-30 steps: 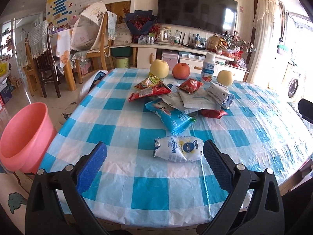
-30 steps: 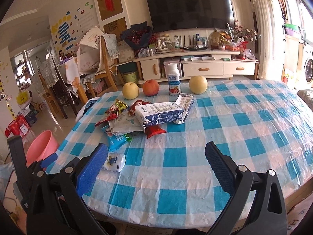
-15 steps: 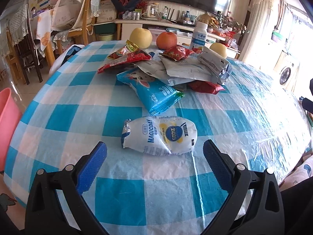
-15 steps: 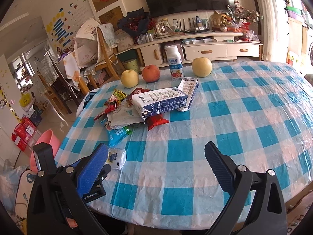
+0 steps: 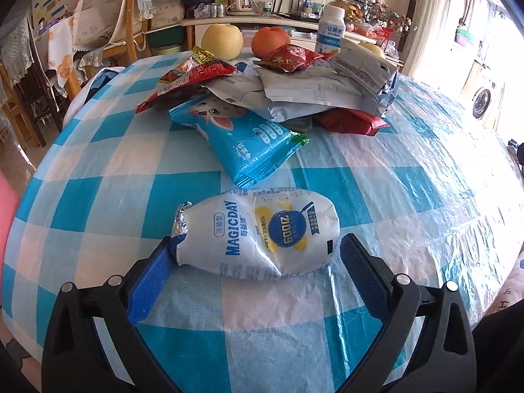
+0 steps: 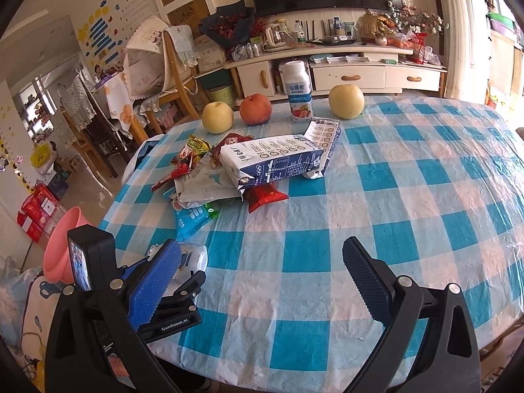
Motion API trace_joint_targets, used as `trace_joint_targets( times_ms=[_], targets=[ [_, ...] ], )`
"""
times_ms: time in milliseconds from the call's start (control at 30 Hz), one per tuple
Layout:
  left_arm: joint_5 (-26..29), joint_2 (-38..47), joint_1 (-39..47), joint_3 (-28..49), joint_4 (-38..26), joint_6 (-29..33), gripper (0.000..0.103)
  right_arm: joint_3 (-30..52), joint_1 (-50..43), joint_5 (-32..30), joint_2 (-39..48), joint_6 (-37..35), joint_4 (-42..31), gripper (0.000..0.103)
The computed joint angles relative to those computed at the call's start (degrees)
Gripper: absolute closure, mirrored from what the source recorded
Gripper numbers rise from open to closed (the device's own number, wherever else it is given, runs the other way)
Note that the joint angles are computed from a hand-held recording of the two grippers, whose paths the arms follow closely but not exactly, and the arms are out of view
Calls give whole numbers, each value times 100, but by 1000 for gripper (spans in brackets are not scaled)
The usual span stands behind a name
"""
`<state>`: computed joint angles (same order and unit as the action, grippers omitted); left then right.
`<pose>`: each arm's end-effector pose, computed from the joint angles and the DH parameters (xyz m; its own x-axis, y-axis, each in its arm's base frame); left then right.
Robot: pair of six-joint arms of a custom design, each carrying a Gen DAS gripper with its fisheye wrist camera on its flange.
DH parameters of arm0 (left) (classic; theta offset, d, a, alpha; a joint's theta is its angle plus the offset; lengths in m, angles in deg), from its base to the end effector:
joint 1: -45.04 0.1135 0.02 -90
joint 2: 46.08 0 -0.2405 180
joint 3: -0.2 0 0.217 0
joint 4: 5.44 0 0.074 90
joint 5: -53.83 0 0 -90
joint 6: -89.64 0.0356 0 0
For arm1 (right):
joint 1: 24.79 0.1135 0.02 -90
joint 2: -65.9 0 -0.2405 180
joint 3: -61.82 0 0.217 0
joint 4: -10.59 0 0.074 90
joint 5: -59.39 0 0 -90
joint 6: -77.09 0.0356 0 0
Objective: Collect trash
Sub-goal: 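Lower the left gripper to the MAGICDAY bag and close on it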
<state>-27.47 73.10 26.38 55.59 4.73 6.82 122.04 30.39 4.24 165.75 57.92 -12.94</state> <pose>0.2805 -0.1004 0.0409 -0.7066 0.3690 -0.6037 0.4935 0.8685 -0.0467 0.1737 0.2140 0.1200 -0.6645 0.4021 -0.6299 0.3084 0.9153 0.2590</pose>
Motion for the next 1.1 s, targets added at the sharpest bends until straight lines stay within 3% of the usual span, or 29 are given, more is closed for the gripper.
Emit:
trace_joint_targets(
  times_ms=[400, 567, 800, 1000, 1100],
  targets=[
    [71, 108, 40, 216, -41, 31, 7, -140, -673, -861, 99, -434, 1130, 5],
    [175, 143, 124, 266, -36, 12, 7, -281, -1255, -1518, 132, -538, 1830, 22],
    [507, 68, 400, 265, -17, 11, 7, -847, -2384, -2733, 554, 80, 3440, 23],
    [768, 66, 689, 348, 2, -132, 7, -1035, -3109, -3618, 1383, 898, 4818, 33],
    [859, 64, 767, 379, 29, -182, 7, -927, -3289, -3868, 1692, 1094, 5126, 33]
  ],
)
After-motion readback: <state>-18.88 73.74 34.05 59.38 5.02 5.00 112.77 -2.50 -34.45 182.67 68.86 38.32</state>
